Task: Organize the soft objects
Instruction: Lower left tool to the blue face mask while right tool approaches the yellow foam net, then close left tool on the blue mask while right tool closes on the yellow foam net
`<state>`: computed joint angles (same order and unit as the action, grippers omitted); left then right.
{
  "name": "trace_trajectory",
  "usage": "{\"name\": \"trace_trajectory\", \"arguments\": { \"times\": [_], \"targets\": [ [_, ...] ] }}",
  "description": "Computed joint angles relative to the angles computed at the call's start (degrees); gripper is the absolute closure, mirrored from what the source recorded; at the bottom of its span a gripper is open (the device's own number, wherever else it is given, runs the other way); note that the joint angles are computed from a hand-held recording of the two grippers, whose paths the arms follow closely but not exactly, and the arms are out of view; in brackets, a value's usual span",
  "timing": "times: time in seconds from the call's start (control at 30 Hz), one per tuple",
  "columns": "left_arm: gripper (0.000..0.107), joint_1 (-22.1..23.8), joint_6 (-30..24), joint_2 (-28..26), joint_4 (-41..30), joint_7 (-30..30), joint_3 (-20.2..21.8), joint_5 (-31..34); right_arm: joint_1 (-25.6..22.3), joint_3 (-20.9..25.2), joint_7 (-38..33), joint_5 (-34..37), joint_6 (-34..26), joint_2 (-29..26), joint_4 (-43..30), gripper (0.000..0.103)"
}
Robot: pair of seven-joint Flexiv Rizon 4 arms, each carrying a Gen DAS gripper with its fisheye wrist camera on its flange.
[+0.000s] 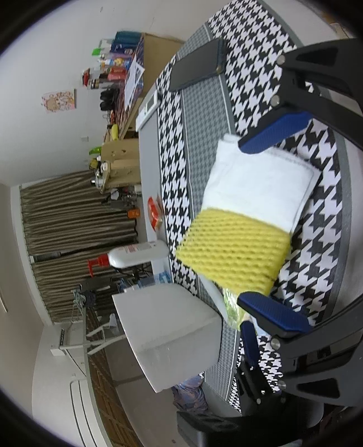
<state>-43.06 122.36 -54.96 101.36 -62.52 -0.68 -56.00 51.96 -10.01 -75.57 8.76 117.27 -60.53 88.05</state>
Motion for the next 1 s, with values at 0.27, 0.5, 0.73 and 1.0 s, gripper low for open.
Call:
{"name": "trace_trajectory", "arguments": {
  "times": [0.27, 0.5, 0.73, 1.0],
  "targets": [
    [0.061, 0.63, -2.35, 0.08, -0.03, -1.36, 0.48, 1.47, -2.14, 2.51, 0.46, -4.36, -1.76, -0.63, -1.89, 0.002],
    [0.071, 0.89, -4.59, 0.21, 0.01, -4.67, 1.83, 5.16, -3.83, 4.03, 1.74, -7.82, -3.34, -1.26, -3.15, 0.002],
    [0.091, 3.13, -4.97, 0.77, 0.91, -9.09, 1.22, 11.82, -5.00, 4.96, 3.37, -9.99, -4.46, -1.25, -3.19, 0.004],
    [0.096, 3.34, -4.24, 0.90, 1.43, -12.49, 2.11, 15.67, -9.54, 10.12, 5.53, -15.95, -6.24, -0.71, -2.15, 0.048]
  ]
}}
